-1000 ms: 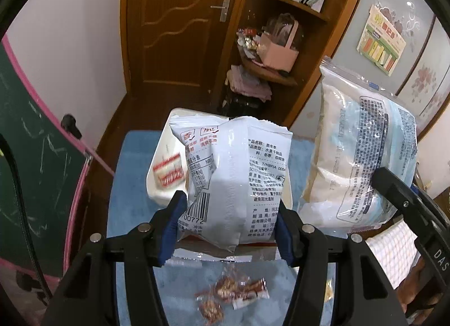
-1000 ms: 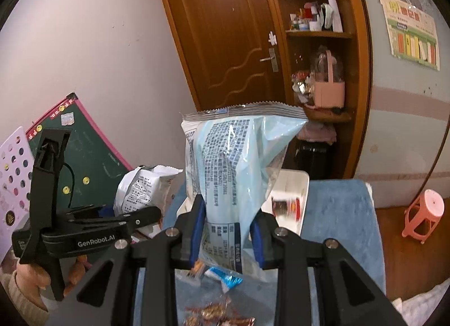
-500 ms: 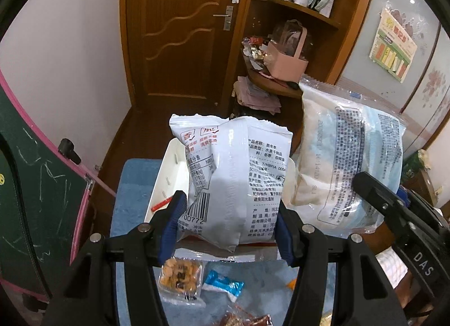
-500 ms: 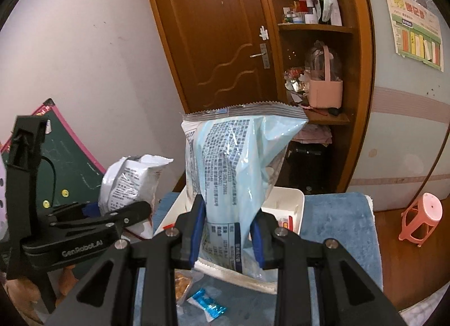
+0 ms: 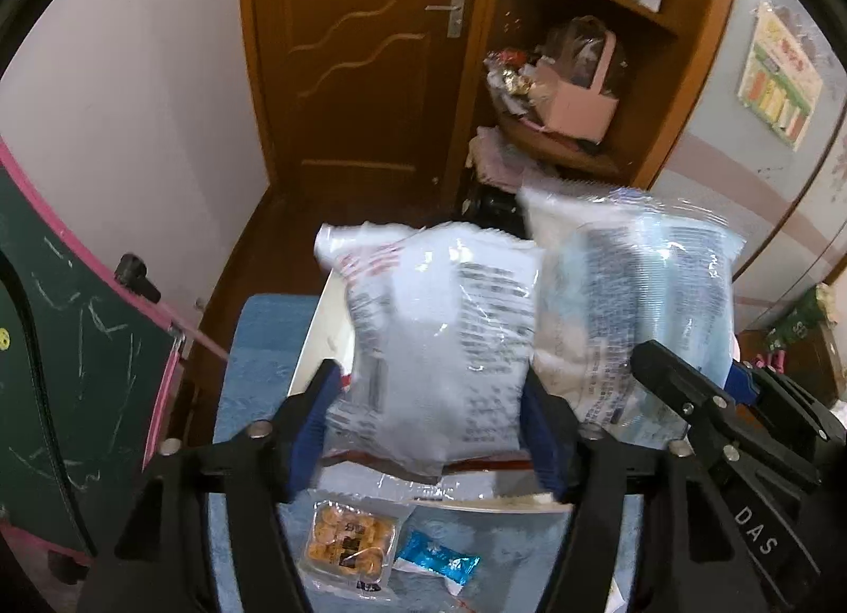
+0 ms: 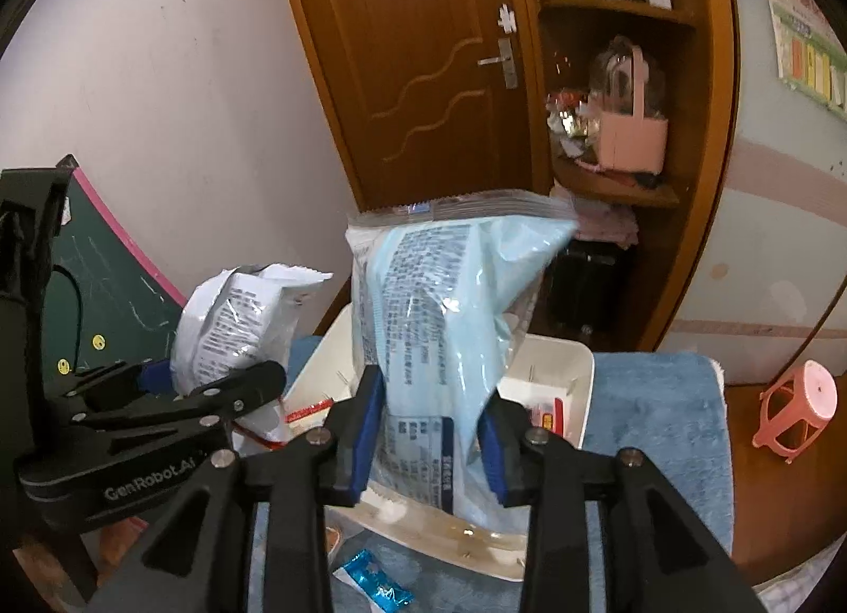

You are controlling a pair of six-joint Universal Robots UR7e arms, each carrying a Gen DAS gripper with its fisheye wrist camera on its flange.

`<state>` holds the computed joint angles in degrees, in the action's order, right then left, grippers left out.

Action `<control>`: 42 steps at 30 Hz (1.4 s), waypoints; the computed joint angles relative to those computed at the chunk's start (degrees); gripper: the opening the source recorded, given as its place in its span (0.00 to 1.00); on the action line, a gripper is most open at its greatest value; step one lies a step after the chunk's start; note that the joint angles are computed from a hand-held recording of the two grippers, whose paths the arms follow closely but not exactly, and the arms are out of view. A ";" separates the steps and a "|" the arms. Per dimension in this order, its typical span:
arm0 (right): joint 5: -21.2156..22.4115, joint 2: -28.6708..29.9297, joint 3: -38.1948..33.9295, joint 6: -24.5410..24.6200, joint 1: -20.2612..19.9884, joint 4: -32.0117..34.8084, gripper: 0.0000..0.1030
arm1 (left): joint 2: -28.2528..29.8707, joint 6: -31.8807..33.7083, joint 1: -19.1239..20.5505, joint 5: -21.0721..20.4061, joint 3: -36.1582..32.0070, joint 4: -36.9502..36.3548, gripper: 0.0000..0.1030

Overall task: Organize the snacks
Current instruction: 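Lift both bags over the white bin and open both grippers to drop them, then withdraw both grippers from the bin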

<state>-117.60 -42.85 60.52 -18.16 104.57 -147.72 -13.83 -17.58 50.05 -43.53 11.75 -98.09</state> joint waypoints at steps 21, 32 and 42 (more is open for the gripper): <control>-4.55 -4.35 6.85 -1.50 1.73 -3.79 0.59 | -13.90 -3.23 -1.97 0.95 25.06 -10.08 0.86; -7.88 -9.96 16.04 -1.06 4.35 -10.02 0.59 | -21.94 -2.12 -5.05 0.15 38.19 -15.02 0.86; -10.66 -15.03 24.55 0.07 6.73 -15.06 0.58 | -29.51 -1.79 -8.01 -1.33 49.94 -18.69 0.86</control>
<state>-128.26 -57.88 85.07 -18.08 111.30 -162.78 -43.34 -19.37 42.04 -44.87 61.68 -116.79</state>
